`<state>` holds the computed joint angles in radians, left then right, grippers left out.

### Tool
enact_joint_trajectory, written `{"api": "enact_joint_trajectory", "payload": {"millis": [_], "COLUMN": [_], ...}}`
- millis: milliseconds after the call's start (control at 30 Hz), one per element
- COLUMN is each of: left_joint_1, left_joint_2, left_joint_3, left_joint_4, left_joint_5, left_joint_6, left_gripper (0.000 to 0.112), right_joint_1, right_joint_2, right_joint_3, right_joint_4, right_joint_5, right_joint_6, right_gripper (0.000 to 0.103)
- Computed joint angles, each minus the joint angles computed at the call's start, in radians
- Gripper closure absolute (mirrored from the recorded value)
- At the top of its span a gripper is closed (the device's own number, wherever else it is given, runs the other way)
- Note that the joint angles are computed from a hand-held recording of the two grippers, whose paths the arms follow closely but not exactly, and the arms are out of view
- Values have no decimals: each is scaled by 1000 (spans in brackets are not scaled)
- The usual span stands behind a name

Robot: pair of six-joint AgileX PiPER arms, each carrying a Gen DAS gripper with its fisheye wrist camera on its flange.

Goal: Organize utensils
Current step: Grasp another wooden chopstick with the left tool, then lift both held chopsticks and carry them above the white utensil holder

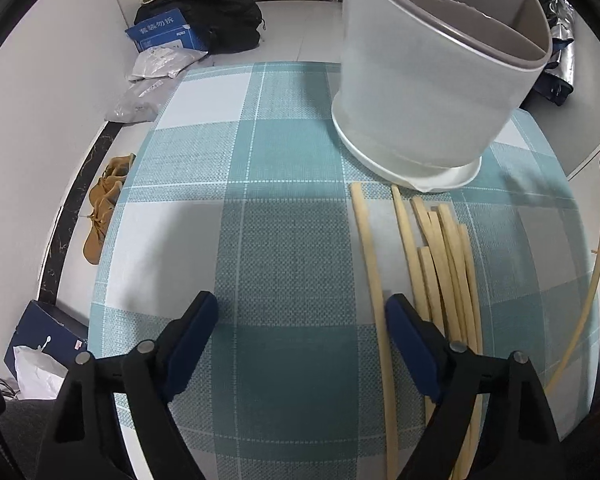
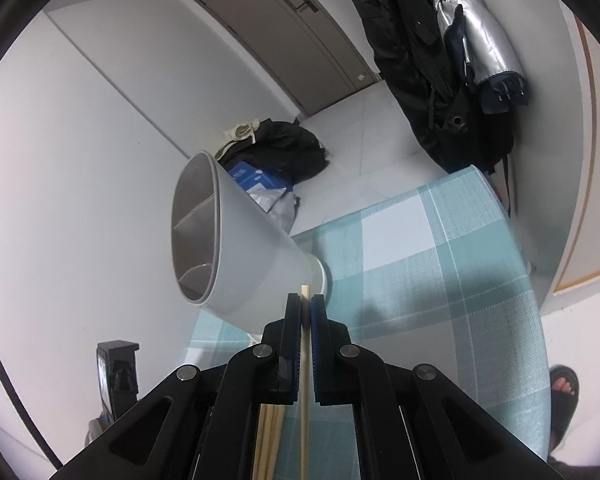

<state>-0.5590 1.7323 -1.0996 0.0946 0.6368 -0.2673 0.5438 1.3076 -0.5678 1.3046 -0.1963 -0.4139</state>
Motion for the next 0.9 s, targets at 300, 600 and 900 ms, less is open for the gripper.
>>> {"api": "enact_joint_trajectory", "payload": {"millis": [300, 600, 900], "left_joint_1": [11, 84, 124], "left_joint_2": [98, 104, -117], "left_joint_3": [-140, -149, 21], "left_joint_4": [-66, -301, -583], "left_joint_5": [19, 25, -121], "left_joint_6": [125, 282, 510], "left_gripper": [74, 110, 110], "right_joint_1": [22, 43, 239], "right_joint_2": [5, -12, -20], "right_joint_3": [18, 9, -38], "right_joint_4": [-63, 29, 267], "right_joint_5": [-47, -79, -306], "right_joint_6": [67, -31, -298], "right_gripper": [99, 99, 99]}}
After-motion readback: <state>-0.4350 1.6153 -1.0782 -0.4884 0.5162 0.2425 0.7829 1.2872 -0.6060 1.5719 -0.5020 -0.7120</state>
